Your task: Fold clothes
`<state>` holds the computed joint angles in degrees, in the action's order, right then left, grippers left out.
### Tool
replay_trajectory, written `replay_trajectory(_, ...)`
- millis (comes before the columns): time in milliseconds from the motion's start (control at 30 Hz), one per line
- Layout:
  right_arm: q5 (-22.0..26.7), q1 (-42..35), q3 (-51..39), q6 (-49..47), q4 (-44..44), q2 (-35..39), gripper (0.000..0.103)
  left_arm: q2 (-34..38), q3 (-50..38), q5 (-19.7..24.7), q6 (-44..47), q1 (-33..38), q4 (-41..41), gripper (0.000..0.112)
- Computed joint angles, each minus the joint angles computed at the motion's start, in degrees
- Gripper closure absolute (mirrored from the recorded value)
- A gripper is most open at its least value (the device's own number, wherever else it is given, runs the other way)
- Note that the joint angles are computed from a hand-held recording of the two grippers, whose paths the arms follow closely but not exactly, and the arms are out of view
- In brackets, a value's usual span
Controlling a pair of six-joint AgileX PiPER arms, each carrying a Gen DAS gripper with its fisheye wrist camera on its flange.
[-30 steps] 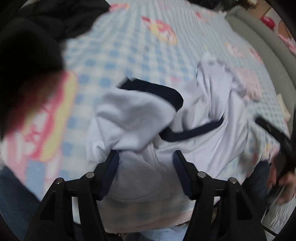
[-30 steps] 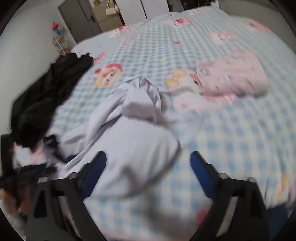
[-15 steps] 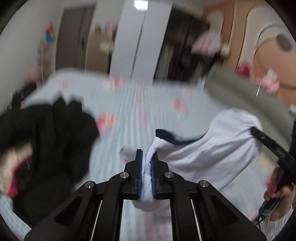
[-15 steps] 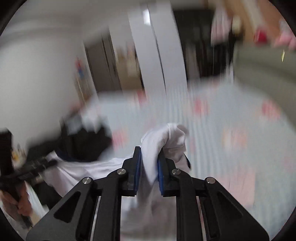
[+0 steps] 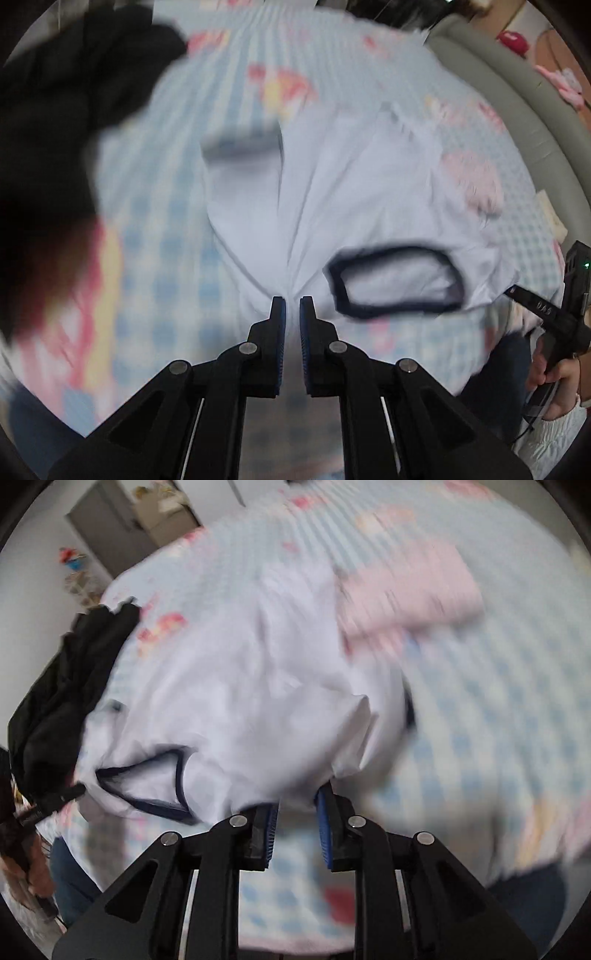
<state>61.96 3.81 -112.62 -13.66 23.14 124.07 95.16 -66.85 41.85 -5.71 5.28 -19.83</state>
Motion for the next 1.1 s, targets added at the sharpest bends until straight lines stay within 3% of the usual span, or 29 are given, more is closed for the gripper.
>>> replay_trajectory(167,-4.6,-2.2,7.1,-0.9,2.7,-6.7,0.078,-4.9,5.2,-6.2,6.1,5.4,-11.2,0.103)
replay_trajectory(233,-8.5,-1.0,10.1,0.0,5.5,-9.3,0.076,-3.6,3.1,-6.3,5.7,5.7,-10.1,0.102)
replay_trajectory(300,-10.5,1.3,9.9,0.2,7.4,-8.3,0.058,-2.1,2.5,-6.7,-0.3,2.5,-5.6,0.097)
replay_trajectory(333,-10.8,2.5,8.9,0.4,8.2,-7.4,0.055,-1.0,2.0,-6.4,-3.2,1.4,-3.6,0.093)
replay_trajectory(433,-6.7,5.0,6.7,0.8,7.4,-2.7,0.054,2.8,-0.1,-4.8,-11.2,-1.6,1.5,0.078)
replay_trajectory(600,-6.2,5.4,7.4,7.9,4.3,1.9,0.051,1.3,4.8,-7.7,-20.7,-1.4,7.3,0.076)
replay_trajectory(667,-7.3,3.6,9.9,6.3,6.9,0.4,0.052,-0.8,7.4,-9.8,-21.8,0.1,6.0,0.076)
replay_trajectory(767,-11.0,3.4,12.7,7.3,2.7,-3.5,0.051,-4.2,10.7,-12.7,-29.4,0.9,11.9,0.076)
replay_trajectory(833,-14.2,2.4,15.0,5.4,5.6,-5.1,0.048,-3.7,11.4,-13.7,-25.9,1.3,7.7,0.071)
replay_trajectory(900,-12.6,2.2,11.8,4.0,9.7,-2.2,0.035,-2.9,12.0,-14.3,-20.5,1.8,2.2,0.068)
replay_trajectory(967,-10.1,2.1,7.2,3.5,13.2,1.5,0.035,-1.0,11.0,-13.8,-12.8,1.9,-7.5,0.067)
replay_trajectory(1033,-7.9,2.5,3.2,3.2,15.5,4.6,0.039,-0.9,10.8,-12.7,-8.3,2.1,-12.2,0.068)
replay_trajectory(1067,-7.3,3.1,1.8,2.8,16.0,5.6,0.051,-1.1,10.2,-11.7,-8.9,1.7,-11.1,0.069)
replay_trajectory(1100,-6.8,3.8,1.0,3.4,14.1,6.1,0.071,-1.0,9.7,-10.9,-11.0,0.8,-7.8,0.075)
